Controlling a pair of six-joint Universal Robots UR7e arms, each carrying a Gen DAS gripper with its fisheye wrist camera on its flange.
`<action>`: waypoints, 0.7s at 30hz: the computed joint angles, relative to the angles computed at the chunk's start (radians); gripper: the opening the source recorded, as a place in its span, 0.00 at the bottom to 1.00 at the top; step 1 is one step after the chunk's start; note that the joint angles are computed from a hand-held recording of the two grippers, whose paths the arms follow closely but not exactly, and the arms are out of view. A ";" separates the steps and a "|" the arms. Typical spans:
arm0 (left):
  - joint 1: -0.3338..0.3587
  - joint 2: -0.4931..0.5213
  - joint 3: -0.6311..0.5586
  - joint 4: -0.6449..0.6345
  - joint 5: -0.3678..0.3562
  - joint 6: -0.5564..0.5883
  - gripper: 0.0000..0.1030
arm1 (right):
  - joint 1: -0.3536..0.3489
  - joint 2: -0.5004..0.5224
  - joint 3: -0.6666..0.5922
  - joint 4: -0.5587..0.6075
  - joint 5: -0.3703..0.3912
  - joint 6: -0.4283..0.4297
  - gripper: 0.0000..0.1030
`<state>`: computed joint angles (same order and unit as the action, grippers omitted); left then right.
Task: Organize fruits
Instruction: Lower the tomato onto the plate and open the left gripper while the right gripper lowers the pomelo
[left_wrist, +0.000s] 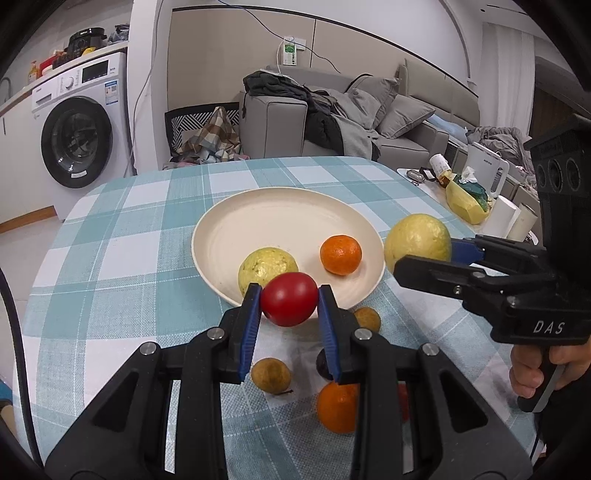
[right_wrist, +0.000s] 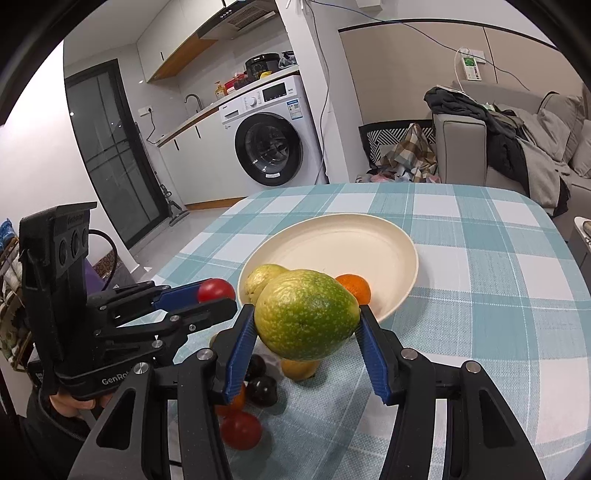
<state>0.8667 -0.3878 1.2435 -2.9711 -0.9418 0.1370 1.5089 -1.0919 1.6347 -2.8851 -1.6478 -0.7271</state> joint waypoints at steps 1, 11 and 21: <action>0.002 0.004 -0.010 0.008 -0.002 -0.003 0.27 | 0.000 0.005 -0.009 0.007 0.000 0.003 0.53; 0.009 0.052 -0.099 0.049 0.003 0.012 0.27 | 0.000 0.046 -0.070 0.031 -0.020 0.010 0.53; 0.021 0.065 -0.123 0.090 -0.003 -0.005 0.27 | -0.004 0.073 -0.098 0.059 -0.054 0.020 0.53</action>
